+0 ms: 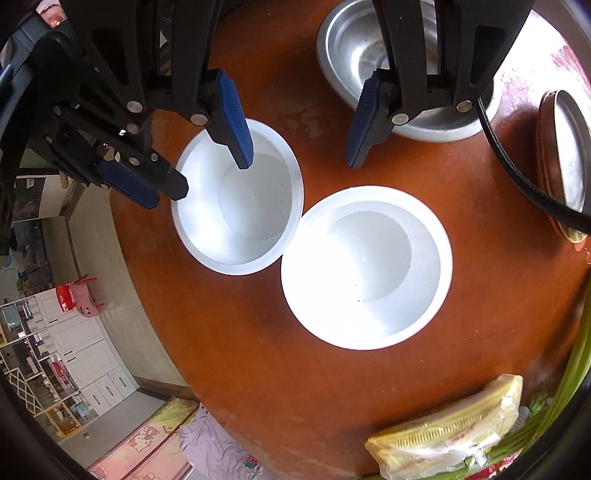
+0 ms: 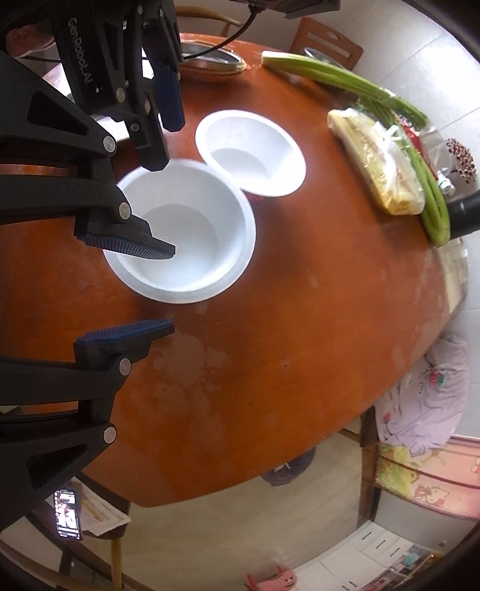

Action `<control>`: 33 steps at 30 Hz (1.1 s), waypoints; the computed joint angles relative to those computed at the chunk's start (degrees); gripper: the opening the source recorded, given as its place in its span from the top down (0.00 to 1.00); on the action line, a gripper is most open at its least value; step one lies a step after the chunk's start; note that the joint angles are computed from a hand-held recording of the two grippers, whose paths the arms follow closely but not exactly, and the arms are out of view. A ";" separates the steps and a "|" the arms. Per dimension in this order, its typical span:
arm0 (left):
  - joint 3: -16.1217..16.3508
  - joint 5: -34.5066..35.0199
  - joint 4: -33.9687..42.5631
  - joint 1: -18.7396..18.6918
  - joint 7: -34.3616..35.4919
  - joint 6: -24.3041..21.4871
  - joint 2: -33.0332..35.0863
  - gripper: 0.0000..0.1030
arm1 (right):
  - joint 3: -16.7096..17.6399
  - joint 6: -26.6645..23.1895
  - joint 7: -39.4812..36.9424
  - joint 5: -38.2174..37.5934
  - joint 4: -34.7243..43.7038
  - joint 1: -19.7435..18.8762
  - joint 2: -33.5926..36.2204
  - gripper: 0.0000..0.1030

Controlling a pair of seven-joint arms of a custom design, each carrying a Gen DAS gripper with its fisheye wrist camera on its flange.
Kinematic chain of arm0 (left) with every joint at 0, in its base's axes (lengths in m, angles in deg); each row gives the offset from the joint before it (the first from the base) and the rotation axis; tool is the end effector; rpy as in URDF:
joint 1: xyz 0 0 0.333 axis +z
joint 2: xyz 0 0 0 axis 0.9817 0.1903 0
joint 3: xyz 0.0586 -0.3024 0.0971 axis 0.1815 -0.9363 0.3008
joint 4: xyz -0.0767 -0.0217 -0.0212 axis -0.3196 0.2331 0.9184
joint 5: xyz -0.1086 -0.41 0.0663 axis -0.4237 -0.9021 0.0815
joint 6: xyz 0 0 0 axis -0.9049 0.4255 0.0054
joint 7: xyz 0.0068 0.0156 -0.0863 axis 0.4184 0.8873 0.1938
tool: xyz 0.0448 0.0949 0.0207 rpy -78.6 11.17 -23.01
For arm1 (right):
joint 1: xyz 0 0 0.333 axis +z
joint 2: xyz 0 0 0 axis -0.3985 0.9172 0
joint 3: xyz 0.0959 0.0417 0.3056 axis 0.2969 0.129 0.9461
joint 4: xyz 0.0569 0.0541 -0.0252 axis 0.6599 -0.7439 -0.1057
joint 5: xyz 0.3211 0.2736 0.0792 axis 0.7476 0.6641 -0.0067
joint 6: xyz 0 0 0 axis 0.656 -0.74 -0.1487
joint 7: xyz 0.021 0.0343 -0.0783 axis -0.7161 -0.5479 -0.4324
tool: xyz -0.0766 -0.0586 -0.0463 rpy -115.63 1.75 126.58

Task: Organize plates and bowls
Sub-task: 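Move both grippers to the rim of the larger white bowl, then close both grippers on the white bowl rim and lift it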

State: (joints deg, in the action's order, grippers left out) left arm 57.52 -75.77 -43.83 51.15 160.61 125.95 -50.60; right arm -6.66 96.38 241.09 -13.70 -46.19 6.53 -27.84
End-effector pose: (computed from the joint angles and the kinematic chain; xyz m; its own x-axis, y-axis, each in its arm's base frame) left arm 0.5293 -0.4936 0.5011 -0.5242 -0.8068 0.2725 -0.8483 0.5228 -0.0837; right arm 0.4206 0.3793 0.5150 -0.4026 -0.9055 -0.1337 -0.8650 0.4242 -0.2681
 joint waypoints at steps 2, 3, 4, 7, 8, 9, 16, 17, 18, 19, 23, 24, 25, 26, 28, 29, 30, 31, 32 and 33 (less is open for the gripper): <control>-0.06 0.35 0.50 -0.29 0.30 -0.10 0.72 0.50 | -0.13 0.02 0.18 0.16 -0.08 -0.11 0.52 0.66; -0.04 0.54 0.71 -0.42 0.40 -0.14 1.02 0.50 | -0.26 0.42 0.22 0.32 -0.38 -0.18 0.56 0.66; 0.00 0.82 1.31 -0.62 0.43 -0.46 1.61 0.50 | -0.36 0.87 0.13 0.48 -0.62 -0.24 0.60 0.66; 0.02 1.03 2.73 -1.10 0.22 -1.12 2.82 0.50 | -0.51 1.09 -0.40 0.38 -0.80 -0.39 0.88 0.67; 0.04 1.18 3.24 -1.32 0.09 -1.27 3.24 0.50 | -0.59 1.15 -0.76 0.49 -0.79 -0.42 1.01 0.67; 0.08 1.26 3.73 -1.47 0.01 -1.57 3.71 0.50 | -0.69 1.22 -1.11 0.74 -0.75 -0.47 1.20 0.67; 0.26 1.06 5.77 -1.82 -0.24 -2.99 5.60 0.58 | -1.22 2.72 -3.41 2.73 -1.06 -0.75 2.31 0.74; 0.26 1.17 5.71 -1.92 -0.16 -2.86 5.60 0.60 | -1.21 2.69 -3.73 2.88 -0.95 -0.75 2.51 0.75; 0.18 1.07 5.79 -1.93 0.13 -2.89 5.71 0.61 | -1.19 2.61 -3.98 3.01 -0.79 -0.74 2.78 0.76; 0.07 0.79 6.23 -1.95 0.24 -3.15 6.07 0.64 | -1.21 2.75 -4.26 3.26 -0.79 -0.73 2.91 0.77; -0.42 -1.28 6.51 -1.49 1.28 -3.57 6.53 0.77 | -1.19 3.61 -5.00 4.14 -0.91 -0.62 3.15 0.79; -0.34 -1.12 6.80 -1.62 1.49 -3.62 6.70 0.78 | -1.11 3.48 -5.10 3.98 -0.78 -0.57 3.20 0.79; -0.34 -1.01 6.77 -1.76 1.72 -3.52 6.62 0.78 | -1.00 2.94 -4.97 3.64 -0.40 -0.53 3.41 0.79; -0.37 -1.11 6.64 -1.78 1.92 -3.35 6.44 0.78 | -0.95 2.61 -4.92 3.49 -0.31 -0.48 3.39 0.79; -0.43 -1.29 6.62 -1.73 2.54 -3.05 6.22 0.78 | -0.94 2.65 -4.55 3.32 -0.18 -0.48 3.40 0.79; -0.39 -1.19 6.18 -1.73 2.79 -2.89 5.80 0.78 | -0.87 2.35 -4.24 3.04 -0.12 -0.44 3.25 0.79; -0.34 -0.98 5.98 -1.83 2.88 -2.77 5.52 0.78 | -0.82 2.22 -4.06 2.94 -0.04 -0.39 3.19 0.79; -0.32 -0.86 6.26 -1.91 3.02 -2.67 5.57 0.78 | -0.80 2.20 -3.95 2.98 -0.25 -0.34 2.83 0.79; -0.34 -0.86 5.97 -1.90 3.13 -2.46 5.19 0.78 | -0.74 2.10 -3.69 2.83 -0.18 -0.30 2.72 0.79; -0.35 -0.88 5.73 -1.86 3.24 -2.39 4.85 0.78 | -0.66 2.03 -3.38 2.56 -0.14 -0.26 2.55 0.79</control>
State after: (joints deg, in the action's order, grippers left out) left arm 57.18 -76.66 -38.11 49.29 163.86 123.56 -45.75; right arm -7.33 98.41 237.71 -11.13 -46.33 6.26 -25.29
